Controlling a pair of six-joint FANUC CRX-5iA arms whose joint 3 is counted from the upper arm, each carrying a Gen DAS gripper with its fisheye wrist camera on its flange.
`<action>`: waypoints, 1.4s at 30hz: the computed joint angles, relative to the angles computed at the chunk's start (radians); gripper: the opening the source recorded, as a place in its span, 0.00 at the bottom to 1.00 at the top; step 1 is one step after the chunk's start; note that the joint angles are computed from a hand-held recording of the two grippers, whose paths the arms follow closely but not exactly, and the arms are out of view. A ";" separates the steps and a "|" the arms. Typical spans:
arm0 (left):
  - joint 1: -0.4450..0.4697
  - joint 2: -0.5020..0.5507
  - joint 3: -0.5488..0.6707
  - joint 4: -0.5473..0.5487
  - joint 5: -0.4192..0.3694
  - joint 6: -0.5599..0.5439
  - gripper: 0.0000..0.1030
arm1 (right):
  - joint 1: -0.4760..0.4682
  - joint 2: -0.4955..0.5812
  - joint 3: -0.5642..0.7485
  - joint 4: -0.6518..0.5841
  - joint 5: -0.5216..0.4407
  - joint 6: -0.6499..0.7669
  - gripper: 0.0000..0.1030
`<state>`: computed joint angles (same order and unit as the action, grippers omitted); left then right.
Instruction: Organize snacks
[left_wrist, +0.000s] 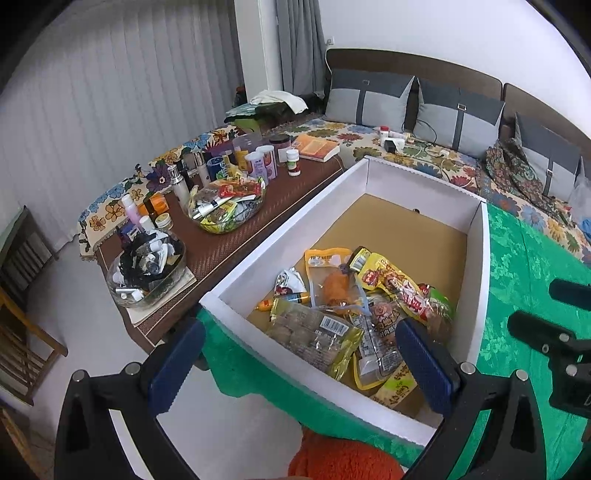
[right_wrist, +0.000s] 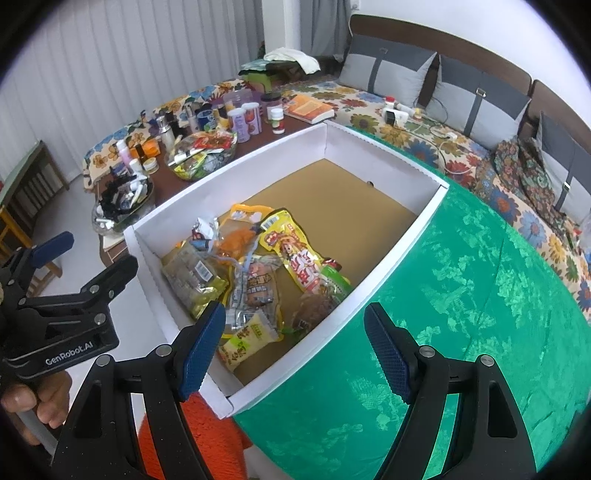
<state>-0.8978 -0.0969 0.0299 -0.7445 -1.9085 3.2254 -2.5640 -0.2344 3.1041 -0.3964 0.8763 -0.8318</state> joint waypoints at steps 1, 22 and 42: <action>0.007 -0.002 0.001 0.012 0.003 -0.005 0.99 | 0.001 0.003 0.003 -0.003 -0.006 0.001 0.78; -0.016 -0.024 -0.008 0.008 -0.004 0.036 1.00 | 0.017 0.019 0.011 -0.013 -0.008 0.011 0.78; 0.000 -0.032 -0.026 0.014 -0.006 0.046 1.00 | 0.020 0.003 -0.005 0.004 0.011 -0.002 0.78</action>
<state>-0.8974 -0.1288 0.0036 -0.7301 -1.9149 3.2716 -2.5436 -0.2318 3.0994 -0.3925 0.8872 -0.8343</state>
